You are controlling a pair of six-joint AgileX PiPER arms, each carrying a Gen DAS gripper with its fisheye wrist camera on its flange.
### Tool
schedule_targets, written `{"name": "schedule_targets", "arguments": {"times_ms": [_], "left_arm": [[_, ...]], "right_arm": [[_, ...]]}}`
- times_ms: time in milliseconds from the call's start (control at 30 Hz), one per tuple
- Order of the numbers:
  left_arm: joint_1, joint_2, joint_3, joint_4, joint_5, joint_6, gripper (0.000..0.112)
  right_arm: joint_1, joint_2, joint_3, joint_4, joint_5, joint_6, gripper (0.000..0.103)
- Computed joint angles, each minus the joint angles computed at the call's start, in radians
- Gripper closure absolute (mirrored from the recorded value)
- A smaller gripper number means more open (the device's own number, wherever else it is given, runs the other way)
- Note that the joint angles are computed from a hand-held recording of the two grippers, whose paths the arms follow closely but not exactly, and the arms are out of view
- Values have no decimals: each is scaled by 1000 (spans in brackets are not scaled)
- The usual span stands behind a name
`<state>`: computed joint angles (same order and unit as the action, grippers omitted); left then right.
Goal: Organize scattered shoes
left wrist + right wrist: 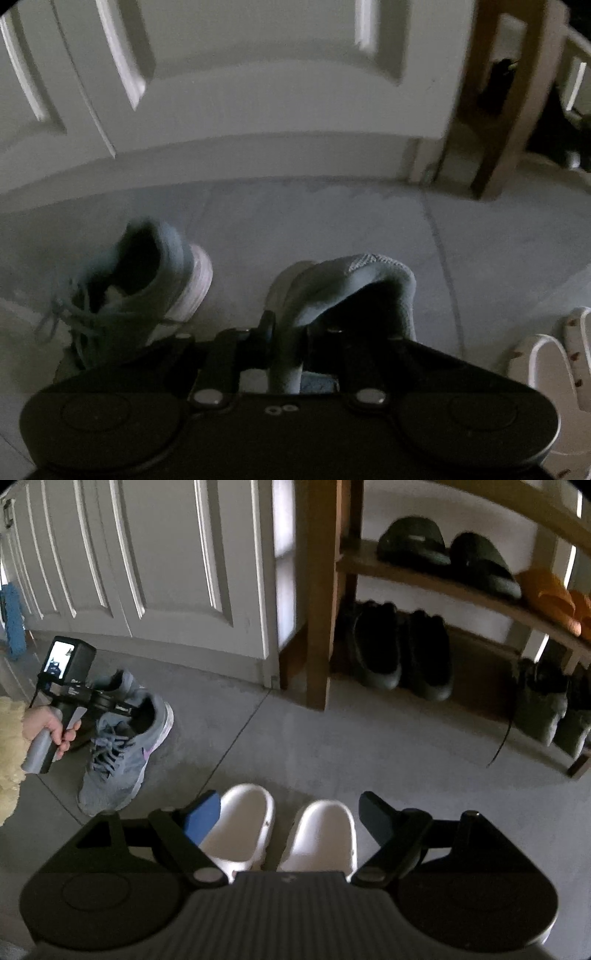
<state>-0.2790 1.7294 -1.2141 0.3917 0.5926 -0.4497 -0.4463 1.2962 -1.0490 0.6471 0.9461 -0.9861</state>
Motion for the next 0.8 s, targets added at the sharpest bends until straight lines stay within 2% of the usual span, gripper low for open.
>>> {"name": "schedule_targets", "arguments": {"times_ms": [133, 233, 500, 700, 800], "left_arm": [[-98, -97, 67, 165, -31, -216, 100], [-170, -124, 50, 199, -2, -284, 100], [-366, -89, -108, 147, 70, -249, 100], [-513, 12, -327, 132, 120, -215, 100], [-549, 68, -436, 55, 135, -170, 100]], "right_arm": [[-43, 0, 4, 26, 15, -23, 19], [-113, -12, 42, 70, 13, -76, 19], [-387, -7, 136, 184, 72, -207, 19], [-626, 30, 136, 254, 148, -321, 19], [-713, 49, 140, 289, 176, -393, 19]]}}
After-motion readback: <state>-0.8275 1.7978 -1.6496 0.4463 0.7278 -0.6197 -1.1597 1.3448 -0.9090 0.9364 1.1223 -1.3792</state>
